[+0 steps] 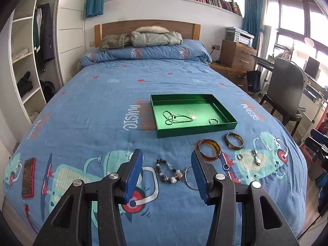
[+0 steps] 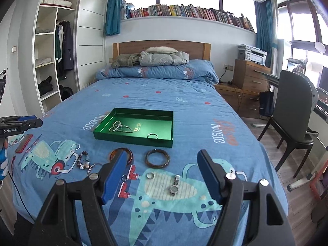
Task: Organize jewelry
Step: 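Move both tools back toward the remaining jewelry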
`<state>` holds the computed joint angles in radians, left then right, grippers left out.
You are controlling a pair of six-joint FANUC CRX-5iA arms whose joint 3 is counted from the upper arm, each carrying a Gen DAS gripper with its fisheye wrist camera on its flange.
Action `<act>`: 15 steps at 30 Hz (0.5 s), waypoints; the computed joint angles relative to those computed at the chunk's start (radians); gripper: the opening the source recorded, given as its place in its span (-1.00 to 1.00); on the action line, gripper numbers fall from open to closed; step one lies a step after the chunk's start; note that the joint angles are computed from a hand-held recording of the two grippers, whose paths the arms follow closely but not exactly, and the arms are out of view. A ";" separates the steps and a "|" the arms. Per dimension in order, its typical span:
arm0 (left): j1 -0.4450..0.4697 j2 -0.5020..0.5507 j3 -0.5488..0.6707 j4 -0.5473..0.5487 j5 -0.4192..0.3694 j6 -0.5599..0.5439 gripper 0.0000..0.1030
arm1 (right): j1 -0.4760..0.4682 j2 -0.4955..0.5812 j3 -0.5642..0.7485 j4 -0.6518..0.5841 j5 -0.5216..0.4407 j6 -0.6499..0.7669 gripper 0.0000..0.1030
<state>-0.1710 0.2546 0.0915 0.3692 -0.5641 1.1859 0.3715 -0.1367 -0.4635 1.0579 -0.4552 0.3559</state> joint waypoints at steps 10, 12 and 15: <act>0.013 0.089 0.006 -0.014 -0.074 0.038 -0.40 | 0.054 0.053 0.033 -0.286 0.020 0.189 0.33; 0.015 0.122 0.034 -0.027 -0.096 0.057 -0.45 | 0.071 0.097 0.082 -0.402 0.019 0.305 0.31; 0.017 0.173 0.078 -0.038 -0.125 0.078 -0.49 | 0.085 0.175 0.175 -0.588 0.006 0.485 0.18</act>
<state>-0.1543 0.4277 0.1697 0.3313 -0.6891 1.2640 0.4562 0.0379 -0.2887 0.4701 -0.4492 0.8409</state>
